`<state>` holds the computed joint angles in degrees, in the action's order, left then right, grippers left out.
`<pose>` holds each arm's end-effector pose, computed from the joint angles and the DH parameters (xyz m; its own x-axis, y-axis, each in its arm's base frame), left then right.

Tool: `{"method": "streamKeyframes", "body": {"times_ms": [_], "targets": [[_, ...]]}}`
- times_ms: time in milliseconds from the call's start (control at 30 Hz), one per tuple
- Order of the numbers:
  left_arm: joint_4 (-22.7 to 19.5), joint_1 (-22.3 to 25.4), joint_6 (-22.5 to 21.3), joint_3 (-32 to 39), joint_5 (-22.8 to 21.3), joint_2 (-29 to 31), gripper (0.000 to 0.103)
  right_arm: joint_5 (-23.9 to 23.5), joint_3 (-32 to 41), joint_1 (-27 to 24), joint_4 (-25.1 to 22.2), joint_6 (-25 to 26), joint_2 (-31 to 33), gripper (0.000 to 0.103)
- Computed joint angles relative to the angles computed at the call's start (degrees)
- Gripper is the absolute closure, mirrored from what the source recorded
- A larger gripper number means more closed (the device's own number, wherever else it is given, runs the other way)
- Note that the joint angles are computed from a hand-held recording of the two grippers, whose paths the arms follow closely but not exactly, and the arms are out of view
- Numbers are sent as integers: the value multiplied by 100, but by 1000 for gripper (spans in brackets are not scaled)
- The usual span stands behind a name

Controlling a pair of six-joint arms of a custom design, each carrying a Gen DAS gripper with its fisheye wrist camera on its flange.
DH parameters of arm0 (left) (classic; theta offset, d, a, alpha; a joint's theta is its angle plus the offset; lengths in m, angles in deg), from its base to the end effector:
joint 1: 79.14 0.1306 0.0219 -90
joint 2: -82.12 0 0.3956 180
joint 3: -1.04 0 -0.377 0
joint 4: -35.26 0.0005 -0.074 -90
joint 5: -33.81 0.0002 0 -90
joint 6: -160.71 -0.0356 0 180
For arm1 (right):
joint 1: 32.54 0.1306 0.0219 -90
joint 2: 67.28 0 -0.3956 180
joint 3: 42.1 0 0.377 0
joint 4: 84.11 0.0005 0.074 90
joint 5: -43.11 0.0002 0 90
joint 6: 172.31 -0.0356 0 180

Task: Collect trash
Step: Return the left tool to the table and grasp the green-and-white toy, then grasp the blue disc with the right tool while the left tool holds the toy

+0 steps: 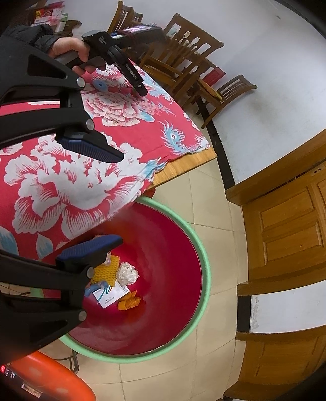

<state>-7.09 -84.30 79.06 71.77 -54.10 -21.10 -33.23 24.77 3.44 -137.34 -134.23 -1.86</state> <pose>0.3772 -0.0359 0.3939 -0.7534 -0.0777 -0.6529 0.0046 0.9923 -0.1234 0.2490 0.1698 0.4145 -0.7484 0.4019 -0.5276 0.2213 0.9012 0.3726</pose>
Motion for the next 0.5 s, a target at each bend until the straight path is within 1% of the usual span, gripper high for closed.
{"method": "streamKeyframes", "body": {"times_ms": [200, 300, 400, 500], "targets": [[-131, 105, 38, -77, 197, -465, 52, 103, 92, 225, -20, 3, 10, 41], [-246, 220, 53, -124, 301, -749, 52, 108, 155, 329, -35, 20, 51, 41], [-365, 311, 43, -164, 298, -998, 52, 136, 233, 483, -44, 17, 120, 41], [-473, 487, 20, -195, 395, -1169, 52, 161, 295, 623, -38, 20, 173, 41]]}}
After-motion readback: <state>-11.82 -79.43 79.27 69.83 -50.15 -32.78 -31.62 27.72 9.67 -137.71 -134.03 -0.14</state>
